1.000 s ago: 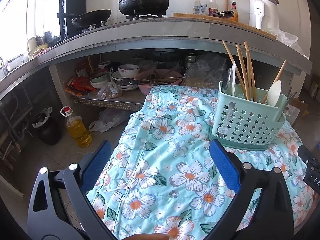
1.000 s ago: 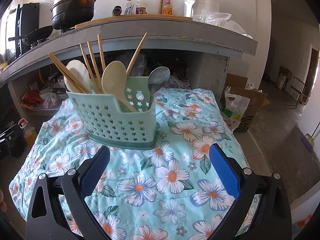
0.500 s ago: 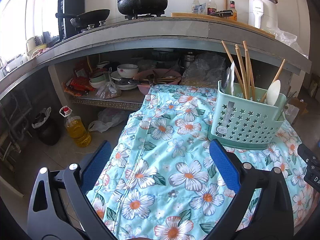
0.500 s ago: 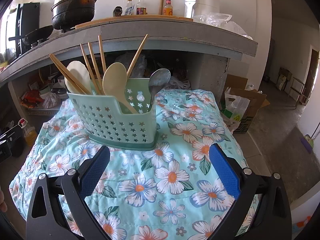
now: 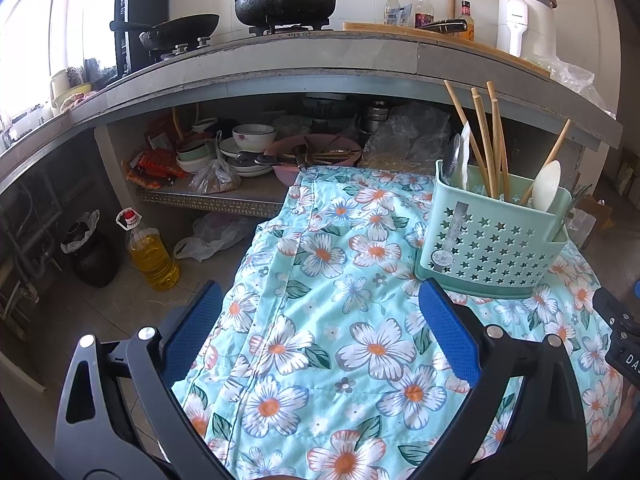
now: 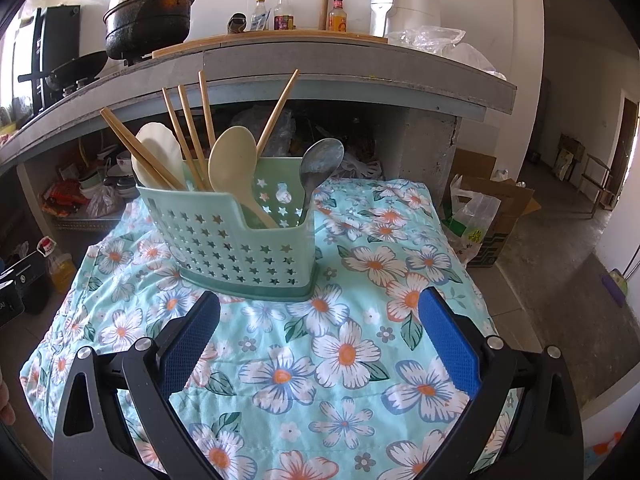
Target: Organize utensils
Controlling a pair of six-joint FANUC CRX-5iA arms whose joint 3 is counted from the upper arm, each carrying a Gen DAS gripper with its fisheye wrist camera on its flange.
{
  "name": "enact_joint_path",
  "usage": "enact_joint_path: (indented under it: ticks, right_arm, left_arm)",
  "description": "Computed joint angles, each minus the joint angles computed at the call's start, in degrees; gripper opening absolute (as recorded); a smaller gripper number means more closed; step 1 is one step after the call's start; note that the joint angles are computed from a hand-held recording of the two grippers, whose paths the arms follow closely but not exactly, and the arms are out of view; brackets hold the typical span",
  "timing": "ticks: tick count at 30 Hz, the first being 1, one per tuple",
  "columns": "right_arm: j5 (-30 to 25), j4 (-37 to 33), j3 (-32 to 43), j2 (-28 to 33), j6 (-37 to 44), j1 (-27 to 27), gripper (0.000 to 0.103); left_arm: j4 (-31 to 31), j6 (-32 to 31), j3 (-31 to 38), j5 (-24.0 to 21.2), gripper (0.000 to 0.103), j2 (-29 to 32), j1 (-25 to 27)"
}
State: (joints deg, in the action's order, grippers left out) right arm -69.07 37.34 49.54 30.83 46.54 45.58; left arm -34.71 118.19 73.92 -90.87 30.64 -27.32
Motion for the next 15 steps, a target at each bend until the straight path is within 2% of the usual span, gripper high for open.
enact_joint_path:
  ticks: [15]
  right_arm:
    - [0.0,-0.1,0.0,0.0,0.0,0.0,0.097]
  left_arm:
    - [0.3,-0.2,0.2,-0.1,0.095,0.1,0.1]
